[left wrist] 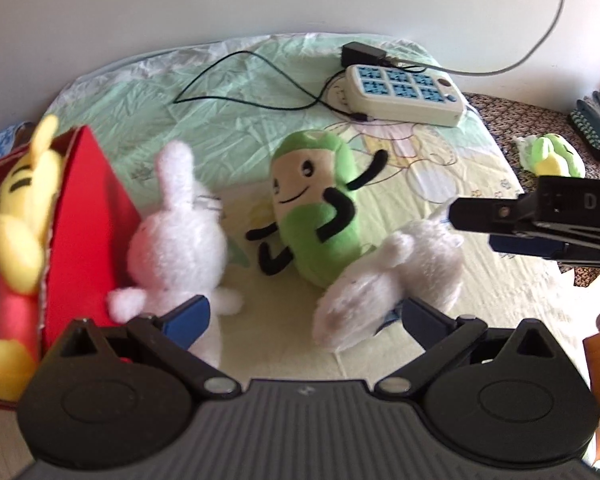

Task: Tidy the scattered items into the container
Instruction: 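Lower the right gripper over the white bunny with blue plaid ears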

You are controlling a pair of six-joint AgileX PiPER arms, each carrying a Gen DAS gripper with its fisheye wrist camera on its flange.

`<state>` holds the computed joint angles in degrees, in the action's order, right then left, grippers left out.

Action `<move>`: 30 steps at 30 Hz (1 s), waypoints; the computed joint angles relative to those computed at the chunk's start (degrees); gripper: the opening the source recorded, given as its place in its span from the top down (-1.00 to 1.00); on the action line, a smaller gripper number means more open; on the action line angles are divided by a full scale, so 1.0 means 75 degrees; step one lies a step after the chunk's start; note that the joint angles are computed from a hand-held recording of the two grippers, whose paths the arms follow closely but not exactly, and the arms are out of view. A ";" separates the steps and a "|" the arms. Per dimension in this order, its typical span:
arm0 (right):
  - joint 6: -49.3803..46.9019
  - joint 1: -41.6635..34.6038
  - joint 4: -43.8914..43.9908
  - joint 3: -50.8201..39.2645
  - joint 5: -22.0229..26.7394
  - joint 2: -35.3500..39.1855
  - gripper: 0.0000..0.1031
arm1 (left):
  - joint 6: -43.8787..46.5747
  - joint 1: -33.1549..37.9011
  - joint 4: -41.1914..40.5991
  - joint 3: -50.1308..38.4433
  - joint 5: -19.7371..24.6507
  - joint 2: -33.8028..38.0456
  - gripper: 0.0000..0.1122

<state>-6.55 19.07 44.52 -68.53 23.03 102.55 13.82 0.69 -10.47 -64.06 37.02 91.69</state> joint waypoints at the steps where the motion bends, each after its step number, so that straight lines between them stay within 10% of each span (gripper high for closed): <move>1: 0.0034 -0.0002 -0.0003 0.0042 -0.0013 -0.0001 -0.28 | 0.0138 -0.0052 -0.0090 0.0077 -0.0054 -0.0024 -0.81; 15: 0.0230 0.0141 0.0303 -0.0058 0.0485 0.0292 -0.28 | 0.0409 -0.0622 0.0289 0.0772 -0.1363 0.0322 -0.73; 25: 0.0028 0.0139 0.0566 -0.0211 0.0408 0.0576 -0.26 | 0.0979 -0.0693 -0.0652 0.0472 -0.0802 0.0755 -0.24; 30: 0.0218 0.0048 0.0151 -0.0485 0.0513 0.0607 0.10 | 0.1502 -0.0619 -0.1385 0.0429 -0.0466 0.0724 -0.24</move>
